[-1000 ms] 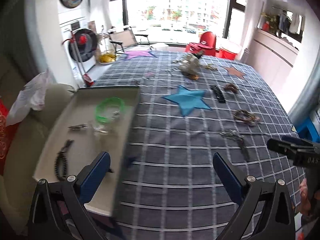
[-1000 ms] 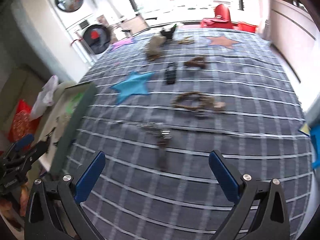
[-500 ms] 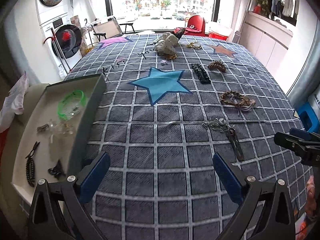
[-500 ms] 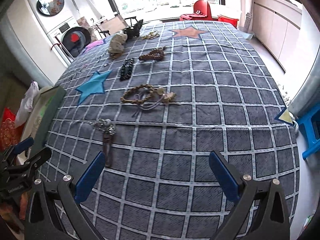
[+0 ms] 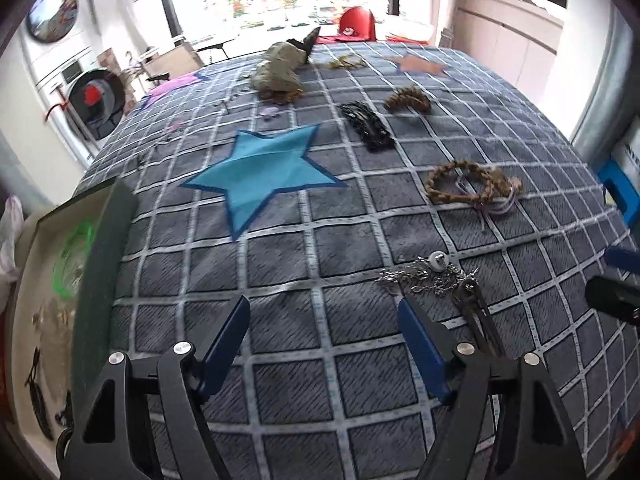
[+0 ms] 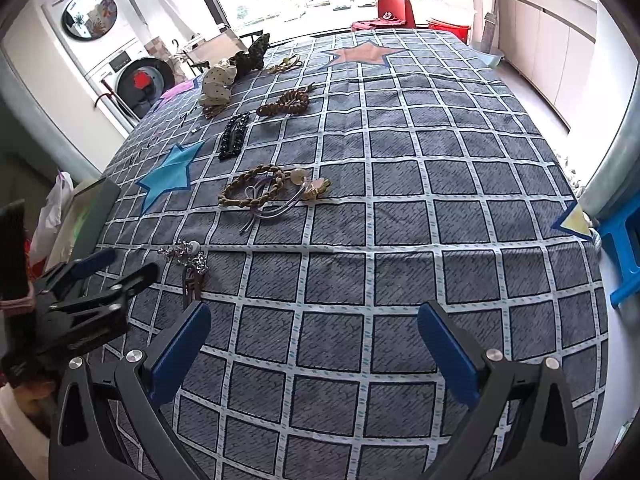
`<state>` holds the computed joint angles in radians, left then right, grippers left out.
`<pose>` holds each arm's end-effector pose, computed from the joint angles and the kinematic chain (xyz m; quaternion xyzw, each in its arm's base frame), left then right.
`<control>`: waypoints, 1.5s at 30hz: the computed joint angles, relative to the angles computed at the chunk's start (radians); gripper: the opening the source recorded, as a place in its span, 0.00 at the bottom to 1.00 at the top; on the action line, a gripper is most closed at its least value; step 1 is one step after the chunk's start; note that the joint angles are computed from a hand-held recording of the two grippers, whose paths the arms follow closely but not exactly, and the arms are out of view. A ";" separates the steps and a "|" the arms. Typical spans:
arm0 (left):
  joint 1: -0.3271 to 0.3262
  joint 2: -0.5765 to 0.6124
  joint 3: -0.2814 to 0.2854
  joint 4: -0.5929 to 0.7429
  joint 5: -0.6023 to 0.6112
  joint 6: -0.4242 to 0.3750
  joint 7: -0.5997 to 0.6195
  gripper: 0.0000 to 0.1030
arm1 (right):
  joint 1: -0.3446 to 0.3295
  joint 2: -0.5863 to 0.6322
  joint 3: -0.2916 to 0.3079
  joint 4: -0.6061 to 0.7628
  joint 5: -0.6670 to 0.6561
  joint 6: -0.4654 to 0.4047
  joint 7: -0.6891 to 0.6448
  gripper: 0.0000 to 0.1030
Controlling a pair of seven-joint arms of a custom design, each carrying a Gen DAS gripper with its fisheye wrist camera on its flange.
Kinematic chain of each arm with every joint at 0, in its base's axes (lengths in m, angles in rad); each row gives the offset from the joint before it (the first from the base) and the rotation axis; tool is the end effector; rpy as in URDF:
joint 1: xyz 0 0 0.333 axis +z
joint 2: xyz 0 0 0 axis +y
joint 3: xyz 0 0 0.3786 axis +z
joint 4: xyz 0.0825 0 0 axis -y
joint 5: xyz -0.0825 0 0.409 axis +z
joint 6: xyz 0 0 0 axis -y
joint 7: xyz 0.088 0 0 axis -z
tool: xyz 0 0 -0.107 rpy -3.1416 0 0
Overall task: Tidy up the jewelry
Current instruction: 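Close the left tool on the silver chain while the right tool grasps the braided brown bracelet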
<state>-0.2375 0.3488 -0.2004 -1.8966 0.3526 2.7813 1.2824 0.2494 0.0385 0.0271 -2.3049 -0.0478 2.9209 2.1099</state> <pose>0.6390 -0.3001 0.4258 -0.5250 0.8045 -0.2146 0.1762 0.5568 0.1610 0.4401 -0.5995 0.7479 -0.1153 0.2605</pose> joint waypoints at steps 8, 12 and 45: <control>-0.007 0.046 -0.016 0.060 -0.020 -0.006 0.044 0.77 | -0.002 0.011 0.000 0.007 0.049 0.016 -0.036 1.00; -0.014 0.063 -0.014 0.083 -0.023 -0.006 0.045 0.77 | -0.001 0.010 -0.003 0.005 0.065 0.026 -0.043 1.00; 0.057 0.013 -0.070 -0.009 -0.199 0.082 0.122 0.27 | 0.039 0.135 -0.052 0.174 -0.019 -0.033 -0.066 0.98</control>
<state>-0.1810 0.3615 -0.2703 -1.9059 0.1536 2.8632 1.4048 0.2882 0.1731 -0.0246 -2.1311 -0.0670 2.8882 2.0434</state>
